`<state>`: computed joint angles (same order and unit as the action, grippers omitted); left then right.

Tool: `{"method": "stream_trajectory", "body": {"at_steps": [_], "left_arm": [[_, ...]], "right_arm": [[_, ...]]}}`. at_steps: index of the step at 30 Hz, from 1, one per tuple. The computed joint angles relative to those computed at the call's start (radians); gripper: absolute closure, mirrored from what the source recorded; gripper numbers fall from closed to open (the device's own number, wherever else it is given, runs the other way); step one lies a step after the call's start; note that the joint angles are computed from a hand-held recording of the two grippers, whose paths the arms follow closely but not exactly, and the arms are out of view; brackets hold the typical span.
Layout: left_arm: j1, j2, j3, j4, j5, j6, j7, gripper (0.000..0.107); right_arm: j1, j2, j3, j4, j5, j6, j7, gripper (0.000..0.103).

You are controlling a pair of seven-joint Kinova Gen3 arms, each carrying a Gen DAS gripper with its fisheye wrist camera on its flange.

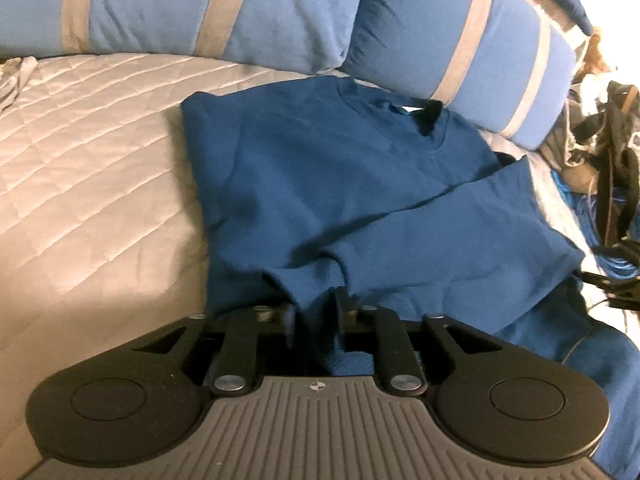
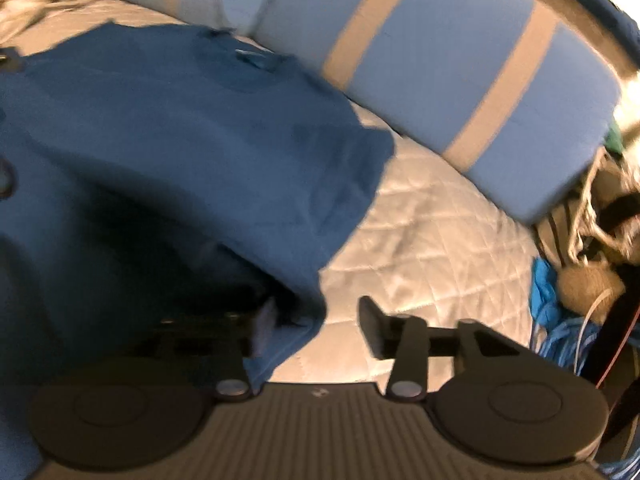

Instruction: Fold clothes

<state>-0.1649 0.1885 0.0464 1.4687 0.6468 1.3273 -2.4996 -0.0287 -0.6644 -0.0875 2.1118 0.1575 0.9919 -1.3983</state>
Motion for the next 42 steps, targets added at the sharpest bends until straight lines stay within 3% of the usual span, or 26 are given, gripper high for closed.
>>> {"method": "stream_trajectory", "body": {"at_steps": [3,6,10,12,14,16,22,32,42], "left_arm": [[0.008,-0.004,0.0,-0.014,-0.033,0.002,-0.001,0.083],[0.012,-0.011,-0.005,-0.017,-0.053,-0.006,0.018,0.082],[0.008,-0.033,-0.017,-0.01,-0.063,-0.026,0.054,0.082],[-0.006,-0.055,-0.028,0.005,-0.044,-0.04,0.058,0.078],[-0.027,-0.088,-0.044,0.03,-0.007,-0.059,0.039,0.07],[-0.055,-0.123,-0.067,0.061,0.059,-0.072,-0.012,0.059],[-0.109,-0.207,-0.153,0.103,0.247,-0.043,-0.123,0.036],[-0.118,-0.278,-0.239,0.037,0.385,0.005,-0.184,0.033],[-0.11,-0.306,-0.287,-0.024,0.548,0.011,-0.184,0.032]], "right_arm": [[-0.057,-0.03,0.095,-0.042,-0.078,0.019,0.035,0.025],[-0.011,-0.031,0.136,-0.043,-0.13,-0.054,-0.029,0.025],[0.075,0.051,0.126,-0.017,-0.128,-0.117,-0.127,0.025],[0.106,0.098,0.063,0.01,-0.073,-0.121,-0.15,0.025],[0.126,0.118,-0.014,0.053,-0.004,-0.144,-0.178,0.023],[0.123,0.099,-0.038,0.079,0.022,-0.17,-0.206,0.022],[0.096,0.047,-0.022,0.031,0.048,-0.129,-0.224,0.012],[0.135,-0.085,0.08,-0.12,0.026,-0.212,-0.213,0.001],[0.29,-0.122,0.066,-0.266,0.058,-0.368,-0.241,0.0]]}}
